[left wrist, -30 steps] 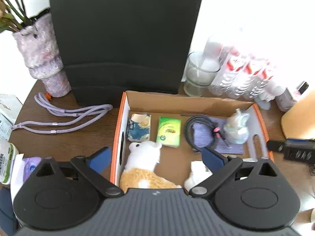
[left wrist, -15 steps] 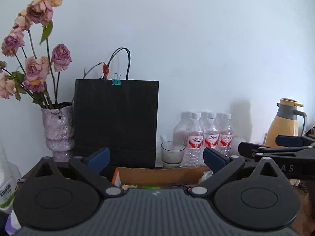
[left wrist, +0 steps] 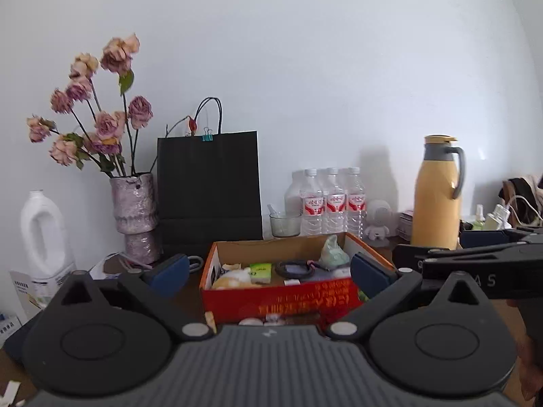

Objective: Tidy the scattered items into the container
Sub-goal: 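Withdraw both tools from the box back over the table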

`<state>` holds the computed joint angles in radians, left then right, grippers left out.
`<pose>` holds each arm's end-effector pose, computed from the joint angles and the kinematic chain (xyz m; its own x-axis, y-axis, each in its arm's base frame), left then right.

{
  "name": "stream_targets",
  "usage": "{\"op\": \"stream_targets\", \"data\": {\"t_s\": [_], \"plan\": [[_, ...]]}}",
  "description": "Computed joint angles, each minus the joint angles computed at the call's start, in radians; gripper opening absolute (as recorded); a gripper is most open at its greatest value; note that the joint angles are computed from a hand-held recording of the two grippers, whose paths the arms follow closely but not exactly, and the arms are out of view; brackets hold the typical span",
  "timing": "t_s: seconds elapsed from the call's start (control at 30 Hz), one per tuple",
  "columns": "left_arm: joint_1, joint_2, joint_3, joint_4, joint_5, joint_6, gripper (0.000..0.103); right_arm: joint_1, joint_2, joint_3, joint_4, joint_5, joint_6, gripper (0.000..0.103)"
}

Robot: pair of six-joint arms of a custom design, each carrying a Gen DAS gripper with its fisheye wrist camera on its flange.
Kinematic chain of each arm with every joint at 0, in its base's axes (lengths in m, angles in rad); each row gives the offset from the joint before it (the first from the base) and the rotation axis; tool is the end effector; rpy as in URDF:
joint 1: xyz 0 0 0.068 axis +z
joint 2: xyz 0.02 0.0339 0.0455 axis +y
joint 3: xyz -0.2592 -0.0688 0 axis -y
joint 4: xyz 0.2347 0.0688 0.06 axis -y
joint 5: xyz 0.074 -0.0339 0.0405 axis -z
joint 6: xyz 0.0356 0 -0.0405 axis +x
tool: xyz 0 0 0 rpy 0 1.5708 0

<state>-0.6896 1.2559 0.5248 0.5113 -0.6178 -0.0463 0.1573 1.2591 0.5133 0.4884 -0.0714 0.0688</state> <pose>0.2099 -0.1464 0.2255 -0.1719 0.0928 -0.9807 0.0746 0.9939 0.0810 0.2559 0.0432 0.2171 -0.2663 0.0272 -0.9635 -0.2066 0.9748 0.0846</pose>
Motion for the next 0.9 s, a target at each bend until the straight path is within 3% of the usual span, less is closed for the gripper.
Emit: {"op": "stream_targets", "data": {"t_s": [0.1, 0.27, 0.43, 0.57, 0.67, 0.9], "plan": [[-0.112, -0.109, -0.072, -0.056, -0.106, -0.024, 0.103, 0.029, -0.18, -0.127, -0.048, 0.036, 0.028, 0.098], [-0.284, -0.262, -0.153, -0.161, -0.271, -0.077, 0.103, 0.113, -0.452, -0.23, -0.231, 0.134, 0.024, 0.098], [-0.463, -0.336, -0.209, -0.26, -0.478, -0.169, 0.103, 0.138, -0.79, -0.339, -0.441, 0.126, 0.049, 0.098], [-0.547, -0.359, -0.197, -0.408, -0.542, -0.323, 0.103, 0.195, -0.981, -0.366, -0.609, 0.187, 0.027, 0.098], [-0.584, -0.336, -0.196, -0.461, -0.56, -0.419, 0.103, 0.223, -1.073, -0.38, -0.687, 0.216, 0.018, 0.099], [-0.488, -0.265, -0.214, -0.457, -0.454, -0.541, 0.103, 0.181, -0.989, -0.424, -0.613, 0.17, 0.043, 0.098]]}}
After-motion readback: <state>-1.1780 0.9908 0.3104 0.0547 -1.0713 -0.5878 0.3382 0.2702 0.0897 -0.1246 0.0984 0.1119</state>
